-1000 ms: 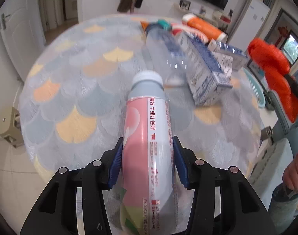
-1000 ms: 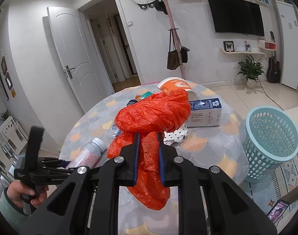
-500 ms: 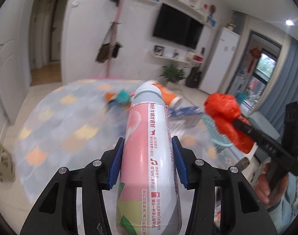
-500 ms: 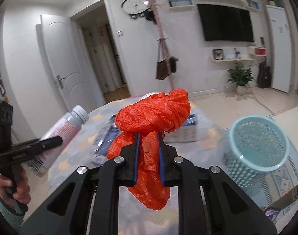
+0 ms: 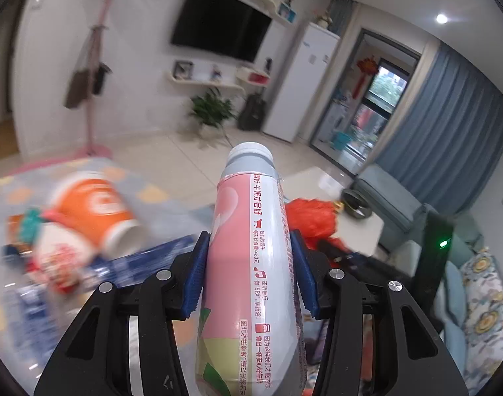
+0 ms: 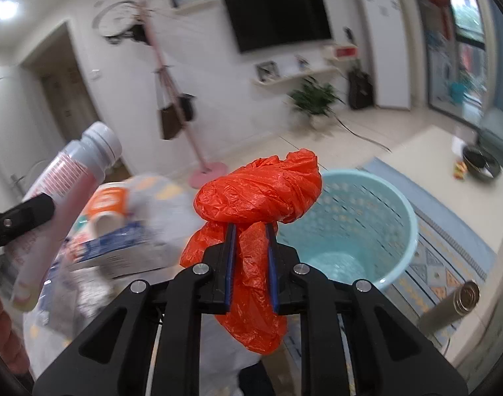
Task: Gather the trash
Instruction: 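Carry both items over the blue basket and open both tools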
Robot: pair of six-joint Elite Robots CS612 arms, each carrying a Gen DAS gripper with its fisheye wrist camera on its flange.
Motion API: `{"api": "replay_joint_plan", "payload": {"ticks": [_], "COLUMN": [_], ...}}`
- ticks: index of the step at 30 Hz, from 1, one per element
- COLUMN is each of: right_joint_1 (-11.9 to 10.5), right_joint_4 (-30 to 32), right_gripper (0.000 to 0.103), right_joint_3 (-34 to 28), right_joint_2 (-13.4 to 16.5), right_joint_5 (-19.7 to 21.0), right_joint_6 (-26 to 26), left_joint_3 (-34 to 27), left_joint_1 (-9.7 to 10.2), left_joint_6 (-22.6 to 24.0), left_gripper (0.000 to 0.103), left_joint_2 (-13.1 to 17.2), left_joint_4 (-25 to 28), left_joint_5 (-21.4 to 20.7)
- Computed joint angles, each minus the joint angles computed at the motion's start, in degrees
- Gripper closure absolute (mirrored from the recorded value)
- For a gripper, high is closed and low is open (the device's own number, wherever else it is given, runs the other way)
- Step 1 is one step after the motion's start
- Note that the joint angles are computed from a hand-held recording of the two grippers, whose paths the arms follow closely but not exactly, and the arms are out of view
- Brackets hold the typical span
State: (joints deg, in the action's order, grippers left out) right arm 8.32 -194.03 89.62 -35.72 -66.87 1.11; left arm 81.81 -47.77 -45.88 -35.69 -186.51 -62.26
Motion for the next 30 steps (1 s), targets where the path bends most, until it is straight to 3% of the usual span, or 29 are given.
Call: {"api": "replay_joint_plan", "payload": {"ticks": [6, 10, 16, 18, 24, 27, 30], "right_joint_1": [0.3, 0.4, 0.1, -0.1, -0.3, 0.2, 1.4], "right_joint_4": [11.3, 17.8, 21.5, 21.9, 19.8, 18.0, 15.9], "right_gripper": [0.089, 0.089, 0.085, 0.08, 0.048, 0.035, 0.03], "right_joint_3": [-6.7, -11.2, -14.1, -14.6, -16.4, -18.1, -20.8], "right_joint_2": [3.6, 5.8, 7.6, 7.9, 9.1, 10.4, 12.4], "right_joint_5": [-7.3, -9.0, -11.0, -10.9, -12.4, -13.5, -18.1], "right_joint_6": [4.8, 6.9, 8.4, 8.7, 8.5, 8.3, 8.3], "left_joint_3": [-11.8, -18.1, -27.2, -28.2, -25.8, -22.3, -17.5], "left_joint_1": [2.87, 4.2, 5.9, 6.04, 6.03, 5.33, 4.46], "left_joint_6": [-1.3, -1.8, -2.2, -1.7, -3.3, -2.6, -2.9], "left_gripper": [0.057, 0.057, 0.057, 0.048, 0.045, 0.045, 0.045], "left_joint_2": [7.0, 10.7, 15.9, 16.5, 15.5, 13.6, 10.8], "left_joint_4": [7.6, 12.1, 16.9, 16.4, 13.0, 10.5, 8.3], "left_joint_5": [-8.0, -11.6, -15.2, -14.4, -14.1, -11.7, -8.7]}}
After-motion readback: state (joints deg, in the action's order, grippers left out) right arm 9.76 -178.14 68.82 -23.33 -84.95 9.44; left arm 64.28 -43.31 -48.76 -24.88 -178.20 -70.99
